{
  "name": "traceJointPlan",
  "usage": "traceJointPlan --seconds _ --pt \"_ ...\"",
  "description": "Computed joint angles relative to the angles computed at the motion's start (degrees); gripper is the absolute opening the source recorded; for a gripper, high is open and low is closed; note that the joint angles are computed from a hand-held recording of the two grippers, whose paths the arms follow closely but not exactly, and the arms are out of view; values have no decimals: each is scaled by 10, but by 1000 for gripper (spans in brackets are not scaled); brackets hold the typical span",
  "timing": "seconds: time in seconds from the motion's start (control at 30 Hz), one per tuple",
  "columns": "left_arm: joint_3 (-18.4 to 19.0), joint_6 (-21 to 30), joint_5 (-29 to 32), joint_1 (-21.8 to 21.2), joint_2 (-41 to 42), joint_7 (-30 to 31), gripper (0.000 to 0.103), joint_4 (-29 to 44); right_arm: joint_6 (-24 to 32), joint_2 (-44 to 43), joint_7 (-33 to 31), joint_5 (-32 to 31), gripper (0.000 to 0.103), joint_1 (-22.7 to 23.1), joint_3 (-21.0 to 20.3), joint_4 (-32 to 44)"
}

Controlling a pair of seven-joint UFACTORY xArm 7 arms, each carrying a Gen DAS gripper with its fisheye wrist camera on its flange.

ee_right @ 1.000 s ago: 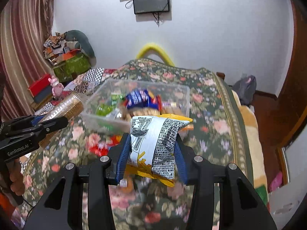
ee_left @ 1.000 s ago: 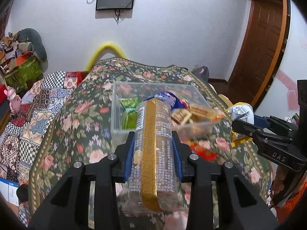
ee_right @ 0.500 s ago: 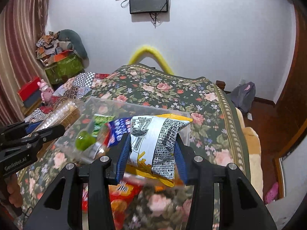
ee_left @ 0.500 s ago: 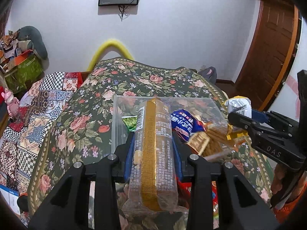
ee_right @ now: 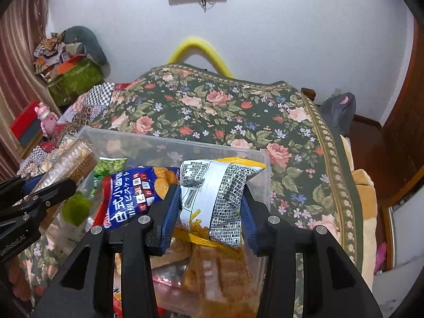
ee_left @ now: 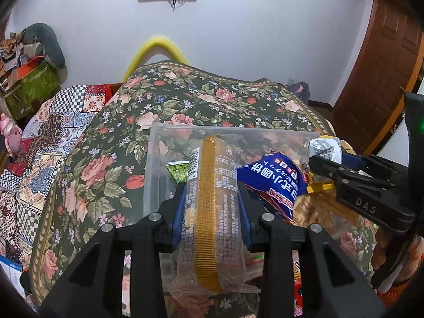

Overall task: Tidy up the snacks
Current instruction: 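Place biscuit pack in box with left tool while right tool places chip bag in, then grasp the orange-puff bag with left tool while right tool grasps red cartoon bag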

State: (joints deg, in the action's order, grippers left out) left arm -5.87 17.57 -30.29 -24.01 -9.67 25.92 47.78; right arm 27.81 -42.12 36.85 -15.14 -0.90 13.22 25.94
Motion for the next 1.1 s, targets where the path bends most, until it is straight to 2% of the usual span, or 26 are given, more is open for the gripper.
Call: traceJointPlan --seconds 0.2,0.37,0.5,0.87,0.93,1.0,1.1 --pt "-6 2 12 7 10 -21 36 6 8 0 -9 5 43 9 -7 2" --pt "5 11 -13 -2 -13 4 41 -3 12 -21 -18 7 51 14 -9 -2" --pt "12 23 -12 -5 -48 9 43 -22 21 -54 -22 10 52 22 -2 -9" --pt "42 52 26 -27 -175 18 55 -119 67 -176 -32 66 57 110 13 -60" --pt "47 59 32 -31 -194 19 56 -138 72 -184 -26 74 60 123 21 -68" --pt "53 68 38 -34 -217 23 58 -159 71 -188 -17 83 68 136 28 -77" --pt "60 78 48 -32 -238 22 59 -186 63 -181 -6 94 71 156 34 -86"
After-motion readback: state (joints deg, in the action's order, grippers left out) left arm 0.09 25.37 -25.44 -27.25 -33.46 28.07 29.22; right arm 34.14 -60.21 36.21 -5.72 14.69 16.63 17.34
